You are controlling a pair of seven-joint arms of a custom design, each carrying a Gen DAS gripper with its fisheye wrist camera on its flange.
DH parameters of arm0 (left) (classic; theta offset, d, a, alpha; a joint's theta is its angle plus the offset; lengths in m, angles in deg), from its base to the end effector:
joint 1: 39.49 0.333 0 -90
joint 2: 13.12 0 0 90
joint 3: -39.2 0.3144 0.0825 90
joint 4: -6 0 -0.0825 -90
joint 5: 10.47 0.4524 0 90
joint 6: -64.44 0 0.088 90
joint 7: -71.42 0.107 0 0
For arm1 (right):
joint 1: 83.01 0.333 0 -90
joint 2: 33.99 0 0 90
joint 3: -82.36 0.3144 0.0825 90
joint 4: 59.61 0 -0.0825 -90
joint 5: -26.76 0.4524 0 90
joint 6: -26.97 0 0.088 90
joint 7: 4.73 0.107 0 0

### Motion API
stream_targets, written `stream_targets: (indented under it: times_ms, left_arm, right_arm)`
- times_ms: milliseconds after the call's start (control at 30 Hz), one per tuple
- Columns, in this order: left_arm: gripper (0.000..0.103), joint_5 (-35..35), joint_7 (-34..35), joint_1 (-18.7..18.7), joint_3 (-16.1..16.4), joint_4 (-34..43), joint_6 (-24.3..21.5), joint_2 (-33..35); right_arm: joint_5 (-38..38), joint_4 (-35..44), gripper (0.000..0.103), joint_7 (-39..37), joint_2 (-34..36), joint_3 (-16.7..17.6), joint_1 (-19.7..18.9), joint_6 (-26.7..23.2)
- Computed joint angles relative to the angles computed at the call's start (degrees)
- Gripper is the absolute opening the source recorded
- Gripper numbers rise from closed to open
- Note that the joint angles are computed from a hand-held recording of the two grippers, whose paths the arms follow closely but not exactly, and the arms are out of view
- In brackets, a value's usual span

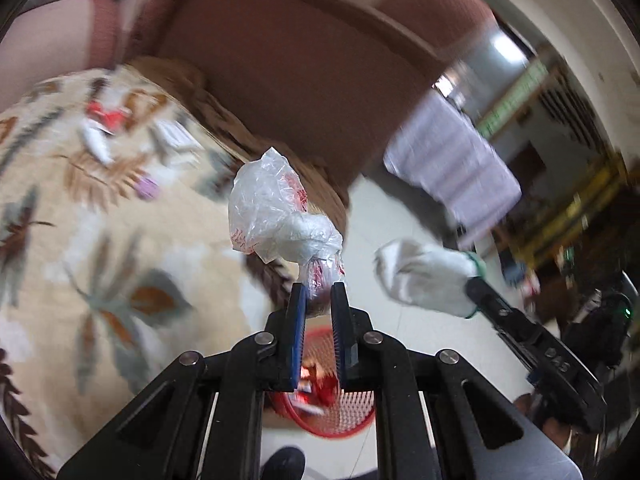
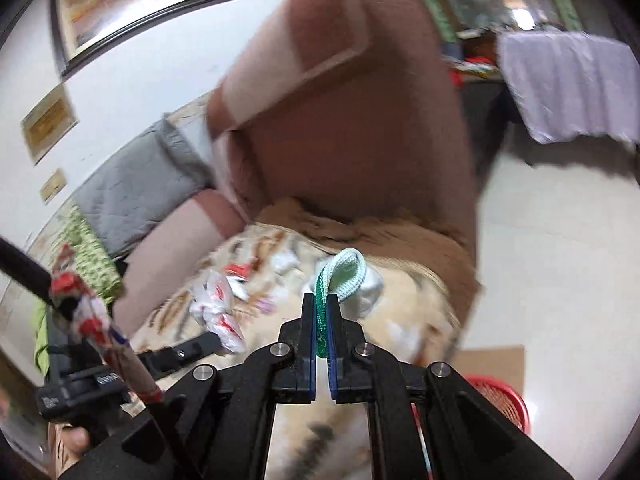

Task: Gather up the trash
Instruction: 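Carry the tissue and green-edged cloth to the red wastebasket and release both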

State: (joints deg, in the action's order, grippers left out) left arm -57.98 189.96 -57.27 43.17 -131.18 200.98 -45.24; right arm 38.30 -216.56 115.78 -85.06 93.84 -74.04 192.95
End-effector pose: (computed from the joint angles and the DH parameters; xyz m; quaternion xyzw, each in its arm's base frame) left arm 0.4778 -0.1215 0.5626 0.5425 -0.7177 0.4355 0.0302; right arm 0.3806 0.1366 0.5671 -0.5050 0.7049 -0.1814 0.4639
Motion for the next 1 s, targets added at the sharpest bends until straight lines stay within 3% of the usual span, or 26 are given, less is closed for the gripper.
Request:
stream_targets:
  times_ms: [100,333,667,1000]
  left_arm:
    - [0.012,-1.18,2.59,-2.07,-0.07,-0.43,-3.51,1.09]
    - [0.012,-0.54,5.67,-2.46,-3.00,-0.97,-8.24,2.58]
    - [0.012,1.10,6.34,-2.87,-4.80,-2.19,-11.22,2.73]
    - [0.017,2.46,5.32,-3.19,-5.88,-2.41,-12.68,3.61]
  right_arm:
    - [1.46,-3.14,0.005,1.33,-2.28,-1.69,0.40,-3.23]
    - [-0.48,-2.52,0.005,4.15,-1.13,-0.37,-2.50,-6.66]
    - [-3.91,-4.70,0.005,8.74,-5.78,1.64,-4.66,-9.31]
    - [-4.73,-5.72,0.006,13.20,-7.54,0.78,-5.34,-13.18]
